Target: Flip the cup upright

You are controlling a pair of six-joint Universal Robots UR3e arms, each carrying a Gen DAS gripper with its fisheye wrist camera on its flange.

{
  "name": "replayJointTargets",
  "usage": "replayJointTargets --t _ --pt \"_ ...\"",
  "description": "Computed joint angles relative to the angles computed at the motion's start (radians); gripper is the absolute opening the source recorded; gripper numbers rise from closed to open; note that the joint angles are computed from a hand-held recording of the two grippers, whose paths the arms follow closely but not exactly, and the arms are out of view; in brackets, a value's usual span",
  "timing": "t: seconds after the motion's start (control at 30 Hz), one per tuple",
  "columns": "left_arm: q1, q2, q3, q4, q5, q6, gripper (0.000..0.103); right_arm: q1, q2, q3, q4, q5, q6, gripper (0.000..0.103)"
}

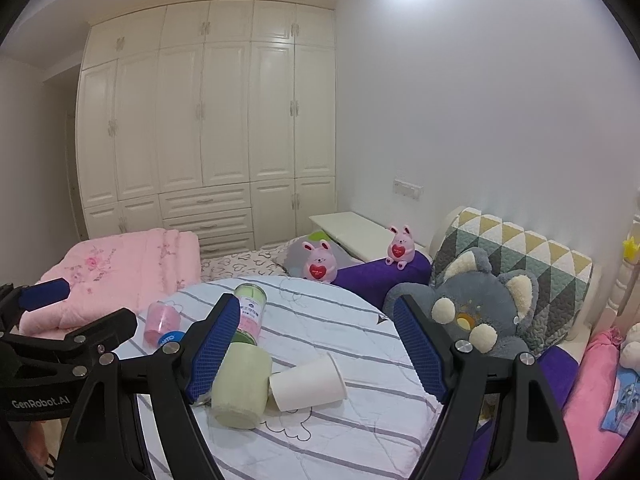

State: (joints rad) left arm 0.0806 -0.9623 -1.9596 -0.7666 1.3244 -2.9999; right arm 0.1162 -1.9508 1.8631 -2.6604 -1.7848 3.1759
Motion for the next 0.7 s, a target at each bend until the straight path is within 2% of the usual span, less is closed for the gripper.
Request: replayJointTargets --t 0.23,0.7 --pt "-0.028 -0.010 -0.001 0.000 0.032 -0.004 0.103 0.007 -0.017 0.014 -0.004 -0.024 0.006 0.080" --pt "-0.063 -0.030 -0.005 -0.001 0.064 -0.016 0.103 -0.008 -0.031 0.018 0.023 -0.006 0.012 0.080"
